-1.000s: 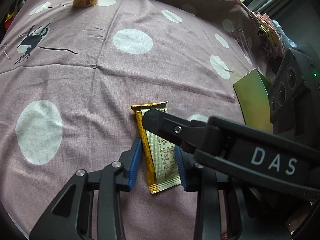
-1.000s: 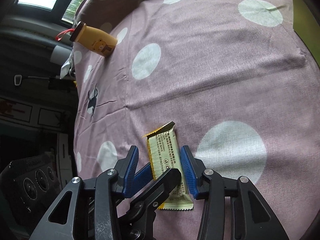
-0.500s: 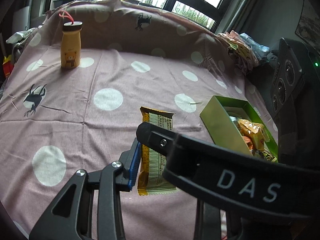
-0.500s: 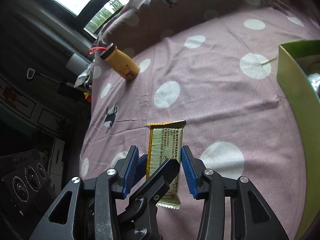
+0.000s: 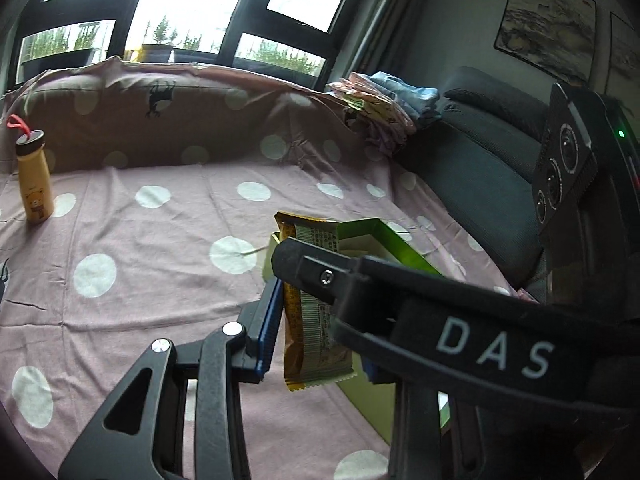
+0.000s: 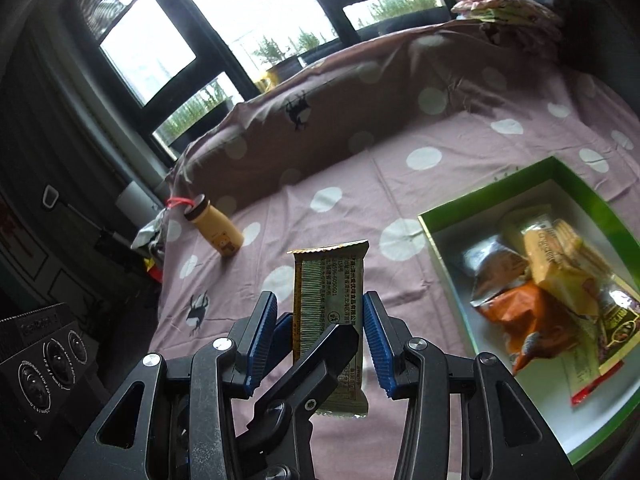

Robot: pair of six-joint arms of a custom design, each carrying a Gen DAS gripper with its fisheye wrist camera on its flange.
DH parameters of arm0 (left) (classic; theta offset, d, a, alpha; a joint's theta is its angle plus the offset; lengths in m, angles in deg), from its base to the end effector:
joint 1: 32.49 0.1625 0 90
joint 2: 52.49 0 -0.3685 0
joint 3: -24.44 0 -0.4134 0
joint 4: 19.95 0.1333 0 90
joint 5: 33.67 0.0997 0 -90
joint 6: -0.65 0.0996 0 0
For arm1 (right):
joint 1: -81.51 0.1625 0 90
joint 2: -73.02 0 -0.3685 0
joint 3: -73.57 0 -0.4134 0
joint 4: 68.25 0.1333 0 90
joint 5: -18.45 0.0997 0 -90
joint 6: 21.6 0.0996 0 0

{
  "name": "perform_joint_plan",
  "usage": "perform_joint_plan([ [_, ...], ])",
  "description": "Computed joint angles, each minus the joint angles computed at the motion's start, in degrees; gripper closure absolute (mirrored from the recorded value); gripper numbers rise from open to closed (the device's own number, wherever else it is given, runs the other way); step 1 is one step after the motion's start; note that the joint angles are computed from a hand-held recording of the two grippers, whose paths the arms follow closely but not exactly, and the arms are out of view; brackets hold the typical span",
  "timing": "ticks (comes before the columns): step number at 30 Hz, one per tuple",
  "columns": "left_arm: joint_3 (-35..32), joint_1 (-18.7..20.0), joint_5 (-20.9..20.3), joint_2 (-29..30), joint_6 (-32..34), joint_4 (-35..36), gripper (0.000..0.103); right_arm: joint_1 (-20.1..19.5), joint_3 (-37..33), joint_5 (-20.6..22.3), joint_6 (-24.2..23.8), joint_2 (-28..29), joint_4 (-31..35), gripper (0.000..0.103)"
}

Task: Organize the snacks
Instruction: 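Carry the gold-wrapped bar with the right tool over the box and lower it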

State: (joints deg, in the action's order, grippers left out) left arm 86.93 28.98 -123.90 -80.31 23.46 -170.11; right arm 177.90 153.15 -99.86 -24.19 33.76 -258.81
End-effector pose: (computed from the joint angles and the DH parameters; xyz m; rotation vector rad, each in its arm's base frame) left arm -0.2647 -0.7652 0.0523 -1.3178 -2.7386 0.6863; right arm 0.1663 -0.7120 0.1712 -0.1588 -2.3702 1.3825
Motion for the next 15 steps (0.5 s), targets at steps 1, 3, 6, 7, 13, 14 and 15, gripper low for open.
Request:
perform_joint_plan([
  [1, -0.33, -0.3, -0.55, 0.43, 0.19, 0.45, 0.071, -0.19, 0.95, -0.41, 0.33, -0.72, -1.04, 0.055],
  [3, -1.11, -0.82, -1.46, 1.36, 0.47, 1.37, 0.071, -0.6, 2.56, -1.17, 1.19, -1.96, -2.92, 0.055],
  [6, -2.0, -1.59, -2.36, 2.52, 1.17, 3.06, 0.071, -1.31, 4.57, -2.12, 2.18, -3.56, -5.02, 0.055],
  [7, -2.35, -1.8, -2.54, 2.89, 1.3, 3.71, 0.071, -1.58, 5.13, -2.42, 2.55, -4.09, -5.28, 0.055],
  [13, -5.86, -2.63, -3.52, 5.68, 1.19, 9.2, 0.071, -2.79, 7.8, -4.93, 5.1, -6.39, -6.28, 0.055],
  [14, -6.63, -2.78, -3.41, 6.26, 0.81, 10.12, 0.071, -2.95, 8.04, -5.42, 5.67, -6.64, -6.17, 0.055],
  [15, -7.3, -2.92, -3.15, 6.81, 0.43, 10.91, 0.071, -3.16, 8.25, -5.72, 6.31, -6.89, -5.99, 0.055],
])
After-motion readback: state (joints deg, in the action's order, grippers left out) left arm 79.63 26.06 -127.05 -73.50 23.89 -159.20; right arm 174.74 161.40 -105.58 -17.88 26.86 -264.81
